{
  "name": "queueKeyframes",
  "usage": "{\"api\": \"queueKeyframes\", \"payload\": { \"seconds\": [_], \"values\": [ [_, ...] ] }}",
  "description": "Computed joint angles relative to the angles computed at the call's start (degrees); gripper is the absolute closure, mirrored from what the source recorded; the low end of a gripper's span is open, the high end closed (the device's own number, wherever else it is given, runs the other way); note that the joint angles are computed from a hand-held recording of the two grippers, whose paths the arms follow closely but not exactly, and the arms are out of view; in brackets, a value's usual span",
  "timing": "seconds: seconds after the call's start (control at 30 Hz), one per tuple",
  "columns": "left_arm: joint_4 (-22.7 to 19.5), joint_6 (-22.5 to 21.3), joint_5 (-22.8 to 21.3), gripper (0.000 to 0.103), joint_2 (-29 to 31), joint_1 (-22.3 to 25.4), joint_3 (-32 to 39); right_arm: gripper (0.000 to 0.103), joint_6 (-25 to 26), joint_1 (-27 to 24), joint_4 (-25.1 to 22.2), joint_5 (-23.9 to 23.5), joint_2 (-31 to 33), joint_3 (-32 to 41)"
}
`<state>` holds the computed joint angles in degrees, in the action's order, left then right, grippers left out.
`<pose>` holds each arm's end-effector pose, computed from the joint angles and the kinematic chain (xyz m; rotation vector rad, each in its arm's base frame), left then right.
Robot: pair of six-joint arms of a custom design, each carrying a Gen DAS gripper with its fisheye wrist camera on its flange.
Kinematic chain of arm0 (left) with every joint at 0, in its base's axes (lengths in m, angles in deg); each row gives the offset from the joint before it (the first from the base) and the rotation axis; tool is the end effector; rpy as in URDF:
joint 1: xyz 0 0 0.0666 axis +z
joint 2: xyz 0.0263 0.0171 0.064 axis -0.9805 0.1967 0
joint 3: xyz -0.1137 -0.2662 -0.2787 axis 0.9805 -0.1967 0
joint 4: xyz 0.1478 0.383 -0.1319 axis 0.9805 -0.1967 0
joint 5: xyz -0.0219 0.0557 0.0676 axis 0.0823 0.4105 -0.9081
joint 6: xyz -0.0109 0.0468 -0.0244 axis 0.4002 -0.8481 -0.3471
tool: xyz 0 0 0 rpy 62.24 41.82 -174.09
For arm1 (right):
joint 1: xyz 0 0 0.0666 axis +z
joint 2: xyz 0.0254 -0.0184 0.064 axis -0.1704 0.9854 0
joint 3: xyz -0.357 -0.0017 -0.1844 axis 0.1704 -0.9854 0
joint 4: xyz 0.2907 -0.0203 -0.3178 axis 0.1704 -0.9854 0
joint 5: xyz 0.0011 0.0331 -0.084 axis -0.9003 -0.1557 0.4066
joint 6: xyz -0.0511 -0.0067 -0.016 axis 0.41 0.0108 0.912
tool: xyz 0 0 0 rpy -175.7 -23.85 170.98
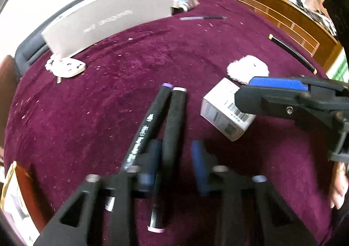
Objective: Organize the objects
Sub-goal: 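Grasp the small white medicine box with the right gripper while left grasps a purple-capped marker, then carry the medicine box into the white box and open the right gripper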
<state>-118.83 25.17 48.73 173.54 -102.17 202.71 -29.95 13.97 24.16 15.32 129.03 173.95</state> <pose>0.6707 -0.3022 0.4232 1.3507 2.3033 -0.2897 0.5541 0.2357 0.4180 0.5784 2.2913 0.3678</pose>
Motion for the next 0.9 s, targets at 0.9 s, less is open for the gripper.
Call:
{"api": "queueKeyframes", "payload": {
  "seconds": [0.9],
  "values": [
    [15.3,11.9,0.3,0.092,-15.1,2.0,-23.5,0.072,-0.5,1.6,-2.2,6.4,0.5,1.7]
  ]
}}
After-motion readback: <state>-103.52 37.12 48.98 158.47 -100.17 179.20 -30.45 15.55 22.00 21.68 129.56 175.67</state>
